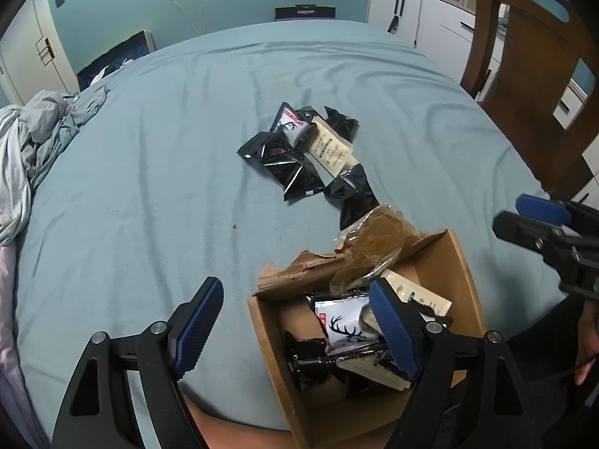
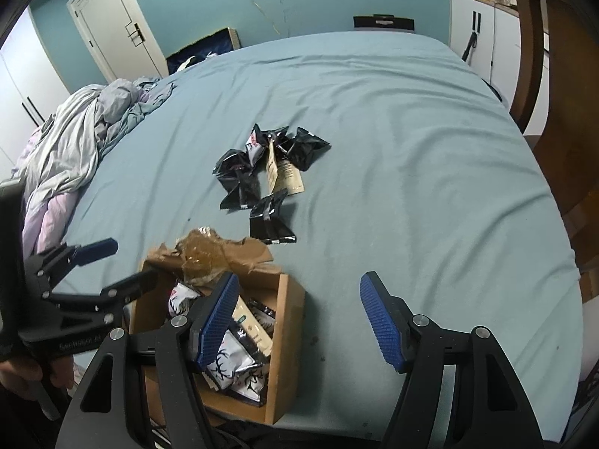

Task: Organize snacks
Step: 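Reach the right gripper into the pile and grasp a black packet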

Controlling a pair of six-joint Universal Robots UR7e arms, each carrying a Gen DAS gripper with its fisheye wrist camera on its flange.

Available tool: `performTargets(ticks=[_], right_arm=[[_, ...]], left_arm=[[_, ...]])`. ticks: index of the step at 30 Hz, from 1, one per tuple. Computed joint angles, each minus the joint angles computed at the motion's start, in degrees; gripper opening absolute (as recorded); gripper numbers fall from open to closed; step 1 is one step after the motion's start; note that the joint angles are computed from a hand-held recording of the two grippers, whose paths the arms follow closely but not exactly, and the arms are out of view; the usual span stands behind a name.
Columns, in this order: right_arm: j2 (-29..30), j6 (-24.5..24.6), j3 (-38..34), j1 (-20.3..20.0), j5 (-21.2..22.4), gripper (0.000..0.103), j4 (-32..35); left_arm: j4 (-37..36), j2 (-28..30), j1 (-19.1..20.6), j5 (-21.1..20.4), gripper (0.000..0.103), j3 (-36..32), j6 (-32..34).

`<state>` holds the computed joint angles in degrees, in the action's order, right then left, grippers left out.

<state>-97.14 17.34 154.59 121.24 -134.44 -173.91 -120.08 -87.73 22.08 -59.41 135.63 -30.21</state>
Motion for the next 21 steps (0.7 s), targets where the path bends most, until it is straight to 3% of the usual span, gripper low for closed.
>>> performTargets(ticks=[7,14,18,21], right_arm=[[0.1,-4.25,-3.21,-4.53,1.01,0.067,1.77],[-0.31,-6.59,-6.63,-16.72,11.55,0.067,4.54],[1.24,-8.44,-8.4,-20.53,14.69,0.067,5.13],[3.11,-10.5,-9.73,-21.26,15.61,0.067,5.5]], left_arm=[[-0.3,0.32,0.37,-0.66,0.081,-0.21,0.61],[-0.92,0.96,1.1,-1.07,0.081,-0.56,0.95],[-1.03,1.38,1.28,-0.44,0.081,-0.54,0.72],[-1.18,1.24,1.43,-0.02,0.081,-0.5,0.31]])
